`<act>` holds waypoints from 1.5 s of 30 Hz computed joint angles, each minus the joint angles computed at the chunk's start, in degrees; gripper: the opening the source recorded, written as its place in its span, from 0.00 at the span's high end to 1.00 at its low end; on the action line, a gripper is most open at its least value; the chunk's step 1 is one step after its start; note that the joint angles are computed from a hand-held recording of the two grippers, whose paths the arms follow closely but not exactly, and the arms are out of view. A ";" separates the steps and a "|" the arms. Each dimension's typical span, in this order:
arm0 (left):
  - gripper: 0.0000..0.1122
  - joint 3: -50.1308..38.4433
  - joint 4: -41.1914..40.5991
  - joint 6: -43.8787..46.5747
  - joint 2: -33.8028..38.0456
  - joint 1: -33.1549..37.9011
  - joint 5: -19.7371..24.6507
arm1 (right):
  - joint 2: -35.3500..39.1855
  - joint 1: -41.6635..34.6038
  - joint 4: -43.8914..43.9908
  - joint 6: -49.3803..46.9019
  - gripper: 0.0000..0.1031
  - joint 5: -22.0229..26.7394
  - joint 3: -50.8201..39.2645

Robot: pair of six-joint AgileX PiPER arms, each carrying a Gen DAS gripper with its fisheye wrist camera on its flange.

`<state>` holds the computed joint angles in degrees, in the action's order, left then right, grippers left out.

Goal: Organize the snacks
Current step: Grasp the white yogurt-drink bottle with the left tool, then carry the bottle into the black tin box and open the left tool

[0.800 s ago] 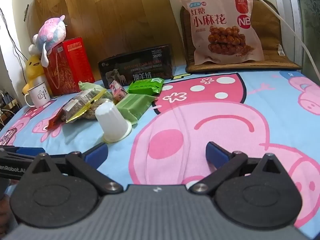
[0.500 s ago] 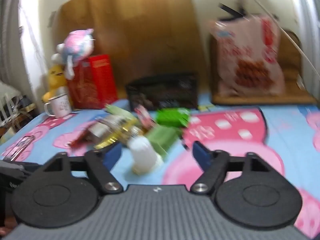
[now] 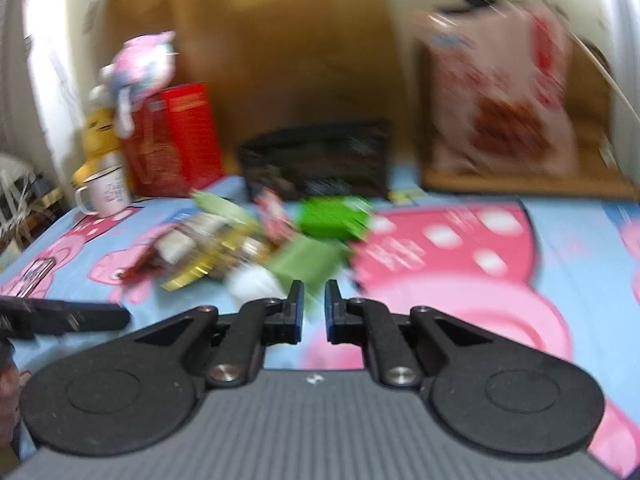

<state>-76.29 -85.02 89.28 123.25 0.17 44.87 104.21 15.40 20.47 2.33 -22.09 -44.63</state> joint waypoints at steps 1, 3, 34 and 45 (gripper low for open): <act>0.31 -2.07 1.93 -2.68 0.83 -0.65 0.67 | -0.55 -0.26 2.63 -1.97 0.86 0.04 1.07; 0.32 -6.66 5.72 -8.51 2.89 -2.08 2.21 | -1.73 -0.41 2.02 -1.75 0.84 -0.08 2.35; 0.38 -18.41 14.33 -15.64 6.14 -8.70 8.66 | -4.61 -5.18 -18.06 4.23 0.49 -7.57 11.10; 0.54 -29.81 23.02 -26.44 14.67 -11.63 11.76 | 3.15 -2.46 -22.15 0.76 0.46 -1.03 -0.03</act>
